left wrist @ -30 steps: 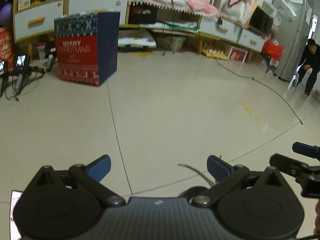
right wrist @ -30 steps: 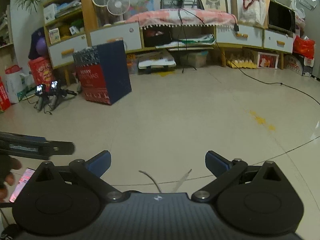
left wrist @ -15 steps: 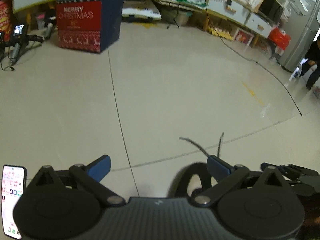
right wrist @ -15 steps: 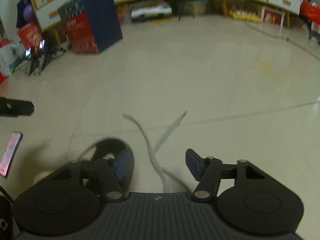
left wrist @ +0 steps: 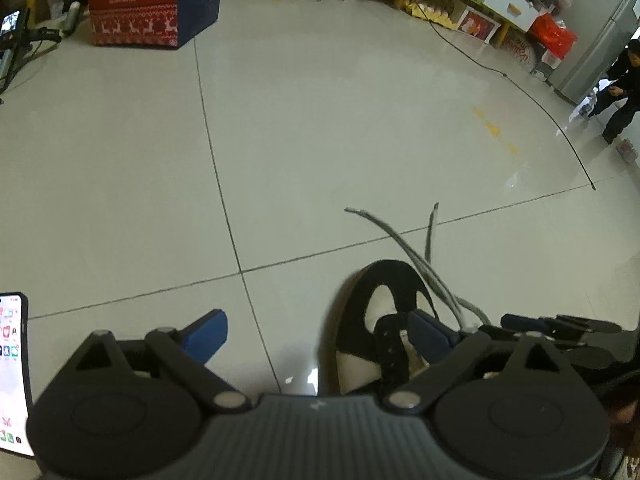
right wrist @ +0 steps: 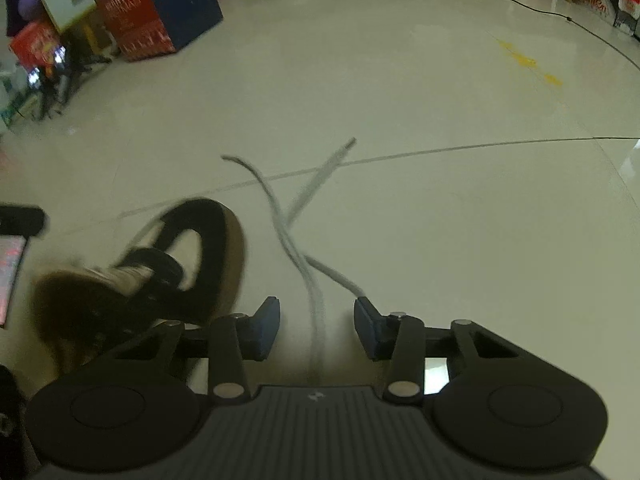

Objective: Lace up shoes with both hands

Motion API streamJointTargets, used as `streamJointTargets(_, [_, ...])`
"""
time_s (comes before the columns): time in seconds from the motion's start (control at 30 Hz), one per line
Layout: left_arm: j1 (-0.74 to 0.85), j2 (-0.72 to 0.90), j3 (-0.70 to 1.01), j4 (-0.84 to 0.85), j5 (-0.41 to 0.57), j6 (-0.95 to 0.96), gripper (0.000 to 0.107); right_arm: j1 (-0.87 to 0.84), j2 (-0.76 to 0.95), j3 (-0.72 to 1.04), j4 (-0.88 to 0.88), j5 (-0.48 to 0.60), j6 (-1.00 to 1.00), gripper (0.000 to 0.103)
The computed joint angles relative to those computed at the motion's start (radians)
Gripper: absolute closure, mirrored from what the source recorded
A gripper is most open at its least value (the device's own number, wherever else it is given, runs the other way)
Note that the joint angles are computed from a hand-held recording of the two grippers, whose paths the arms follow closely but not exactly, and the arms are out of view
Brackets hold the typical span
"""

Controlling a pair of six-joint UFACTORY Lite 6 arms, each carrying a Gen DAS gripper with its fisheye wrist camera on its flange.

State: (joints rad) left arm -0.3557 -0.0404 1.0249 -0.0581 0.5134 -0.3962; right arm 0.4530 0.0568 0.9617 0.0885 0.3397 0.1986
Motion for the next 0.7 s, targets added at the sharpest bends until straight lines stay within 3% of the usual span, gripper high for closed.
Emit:
streamJointTargets(0.27, [0.044, 0.004, 0.009, -0.156, 0.032, 0.137, 0.026, 0.005, -0.046, 0.089, 0.433, 0.148, -0.302, 0.058])
streamJointTargets(0.4, [0.049, 0.030, 0.043, -0.254, 0.051, 0.226, 0.043, 0.059, -0.054, 0.124, 0.370, 0.160, -0.239, 0.058])
streamJointTargets(0.7, [0.037, 0.083, 0.076, -0.397, 0.071, 0.347, 0.059, 0.020, -0.063, 0.159, 0.460, 0.200, -0.306, 0.058])
